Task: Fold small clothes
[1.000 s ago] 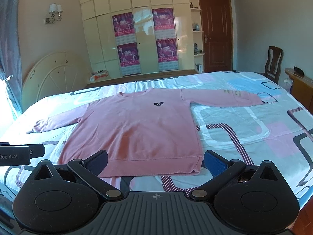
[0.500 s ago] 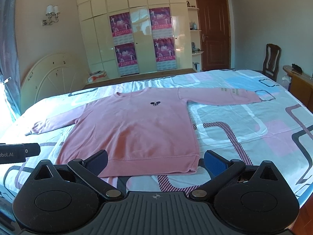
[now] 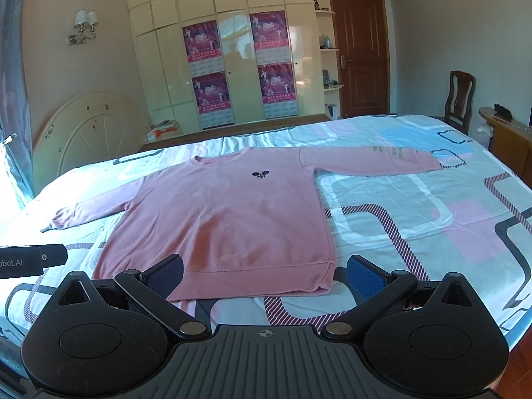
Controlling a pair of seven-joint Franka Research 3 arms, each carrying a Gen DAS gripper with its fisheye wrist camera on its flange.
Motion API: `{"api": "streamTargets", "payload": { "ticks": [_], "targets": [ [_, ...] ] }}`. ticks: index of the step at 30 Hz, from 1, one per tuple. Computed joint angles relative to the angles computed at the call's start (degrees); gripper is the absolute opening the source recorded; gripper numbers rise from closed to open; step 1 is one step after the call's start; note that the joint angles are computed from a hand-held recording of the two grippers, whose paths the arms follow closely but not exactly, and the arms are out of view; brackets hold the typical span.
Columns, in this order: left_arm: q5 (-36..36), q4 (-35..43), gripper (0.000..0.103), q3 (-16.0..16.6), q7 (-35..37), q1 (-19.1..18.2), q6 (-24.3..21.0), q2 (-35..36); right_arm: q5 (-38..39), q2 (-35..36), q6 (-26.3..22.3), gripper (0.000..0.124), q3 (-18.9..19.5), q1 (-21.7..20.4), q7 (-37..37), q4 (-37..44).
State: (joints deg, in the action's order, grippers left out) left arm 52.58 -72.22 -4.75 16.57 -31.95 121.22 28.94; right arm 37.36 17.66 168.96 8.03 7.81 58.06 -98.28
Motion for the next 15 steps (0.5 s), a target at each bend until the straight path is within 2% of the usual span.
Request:
{"api": "streamTargets", "payload": {
  "ticks": [15],
  "targets": [
    [-0.4, 0.16, 0.103, 0.2, 0.1, 0.42, -0.48, 0.2, -0.49, 1.2, -0.34, 0.103, 0.05, 0.1, 0.92, 1.17]
  ]
}}
